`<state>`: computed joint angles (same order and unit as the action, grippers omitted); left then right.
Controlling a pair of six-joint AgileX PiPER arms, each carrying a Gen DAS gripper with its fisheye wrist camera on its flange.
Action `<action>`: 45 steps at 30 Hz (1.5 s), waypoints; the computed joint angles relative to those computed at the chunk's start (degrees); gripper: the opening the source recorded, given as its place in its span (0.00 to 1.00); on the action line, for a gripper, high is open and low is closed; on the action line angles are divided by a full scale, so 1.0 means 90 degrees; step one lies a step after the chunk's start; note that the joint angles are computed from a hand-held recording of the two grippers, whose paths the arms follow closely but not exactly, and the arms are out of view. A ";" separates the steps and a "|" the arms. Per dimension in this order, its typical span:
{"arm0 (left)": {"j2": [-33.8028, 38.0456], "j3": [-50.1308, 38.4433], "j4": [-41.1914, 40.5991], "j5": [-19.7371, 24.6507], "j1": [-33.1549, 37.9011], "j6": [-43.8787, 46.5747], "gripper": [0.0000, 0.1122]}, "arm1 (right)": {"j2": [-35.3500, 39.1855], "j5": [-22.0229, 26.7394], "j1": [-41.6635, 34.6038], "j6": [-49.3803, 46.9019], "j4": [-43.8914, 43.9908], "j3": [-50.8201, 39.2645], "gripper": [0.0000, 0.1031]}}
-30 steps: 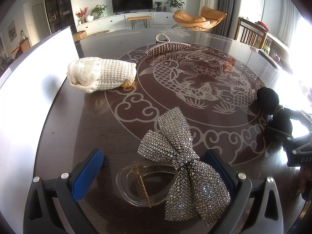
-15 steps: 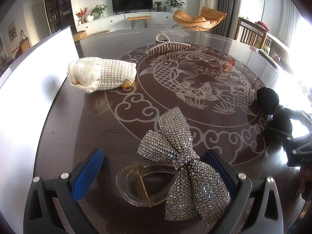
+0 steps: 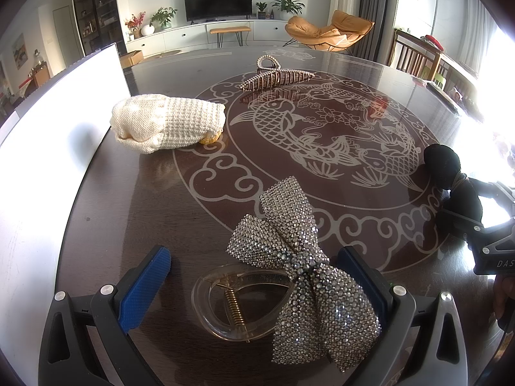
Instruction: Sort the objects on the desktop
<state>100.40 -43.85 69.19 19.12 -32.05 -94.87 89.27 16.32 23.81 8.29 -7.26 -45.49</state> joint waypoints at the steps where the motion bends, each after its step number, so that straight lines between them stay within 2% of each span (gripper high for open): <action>1: 0.0008 -0.0008 -0.0001 0.0011 -0.0018 -0.0014 0.92 | -0.0001 0.0002 0.0005 0.0010 -0.0007 -0.0001 1.00; 45: 0.0010 -0.0009 -0.0002 0.0022 -0.0038 -0.0029 0.92 | 0.0017 -0.0009 0.0000 -0.0095 0.0095 -0.0007 1.00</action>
